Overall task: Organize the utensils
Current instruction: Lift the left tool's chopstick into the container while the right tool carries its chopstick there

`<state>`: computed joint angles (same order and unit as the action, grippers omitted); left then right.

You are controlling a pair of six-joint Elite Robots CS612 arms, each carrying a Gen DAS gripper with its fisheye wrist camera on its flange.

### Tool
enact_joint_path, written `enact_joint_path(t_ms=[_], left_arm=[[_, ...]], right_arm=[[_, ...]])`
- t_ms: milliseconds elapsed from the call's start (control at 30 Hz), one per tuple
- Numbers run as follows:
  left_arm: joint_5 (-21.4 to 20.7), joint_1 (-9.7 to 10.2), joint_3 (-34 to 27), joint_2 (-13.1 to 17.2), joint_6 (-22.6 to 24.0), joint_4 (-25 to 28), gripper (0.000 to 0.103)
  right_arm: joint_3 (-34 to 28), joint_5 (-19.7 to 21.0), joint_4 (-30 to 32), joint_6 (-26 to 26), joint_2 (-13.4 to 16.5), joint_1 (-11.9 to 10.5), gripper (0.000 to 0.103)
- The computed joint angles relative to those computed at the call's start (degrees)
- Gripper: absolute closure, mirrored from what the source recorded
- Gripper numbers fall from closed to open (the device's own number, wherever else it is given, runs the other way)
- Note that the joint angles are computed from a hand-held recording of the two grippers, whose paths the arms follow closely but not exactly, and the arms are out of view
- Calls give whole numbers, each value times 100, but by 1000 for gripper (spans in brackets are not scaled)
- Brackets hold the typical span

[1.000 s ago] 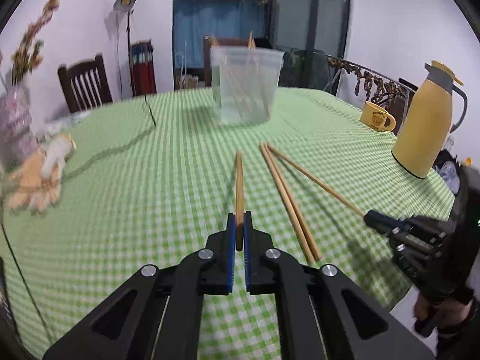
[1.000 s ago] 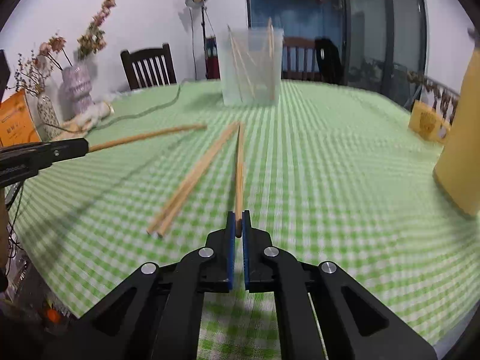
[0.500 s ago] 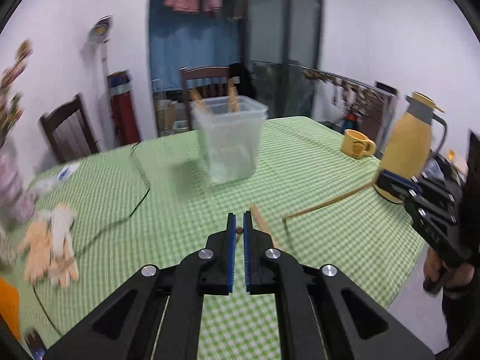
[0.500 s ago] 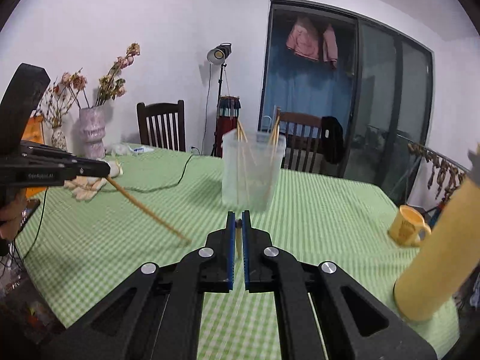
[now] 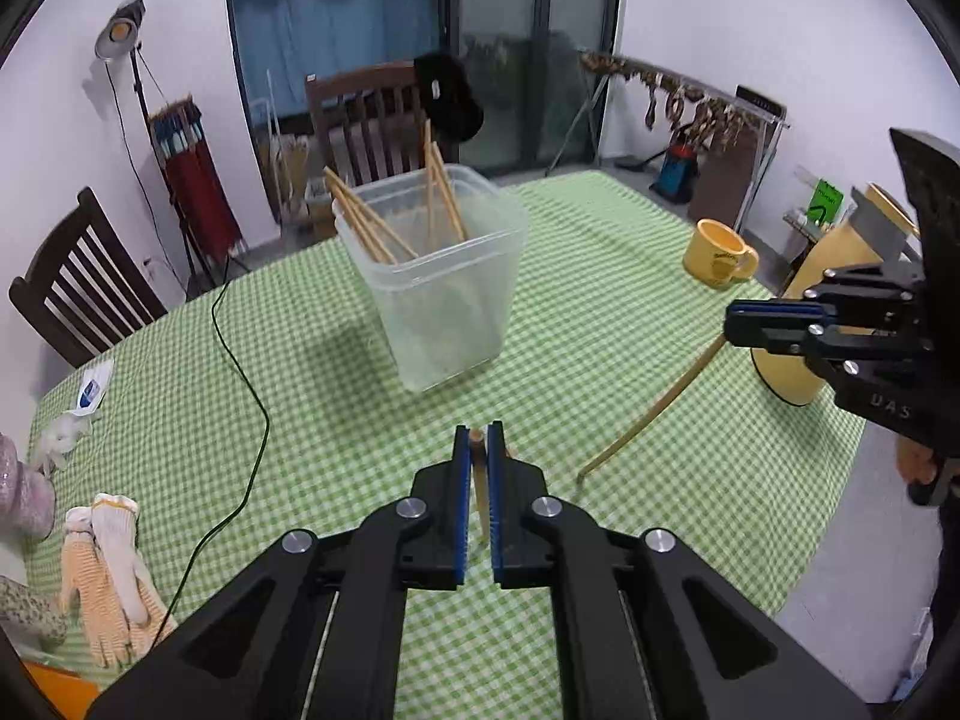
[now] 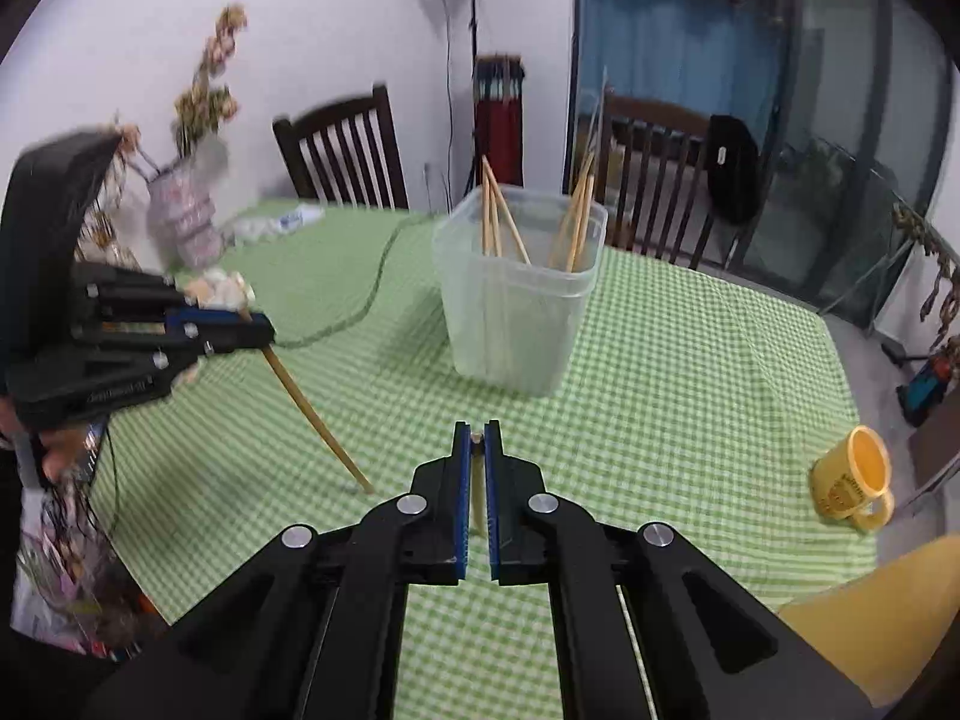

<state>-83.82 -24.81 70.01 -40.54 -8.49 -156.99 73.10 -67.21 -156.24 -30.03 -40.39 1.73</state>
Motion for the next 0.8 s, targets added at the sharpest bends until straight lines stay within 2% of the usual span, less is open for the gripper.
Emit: enact_joint_path(t_ms=[100,233,433,500,600,800], left_arm=[[-7,36,-211,71,-12,310,100],[-146,89,-495,182,31,593,100],[-288,134,-789,320,-69,811,101],[-269,138,-840,312,-17,746,101],[-332,162,-958,274,-41,657,101],[-69,145,-1355,176,73,409,101]], right_arm=[[-160,-229,325,-269,21,75,98],[-328,-274,533,-390,85,109,98],[-588,-192,788,-417,198,118,98],[-638,-281,715,-437,211,141,99],[-745,-126,679,-392,212,136,99],[-1191,356,343,-10,181,90,99]])
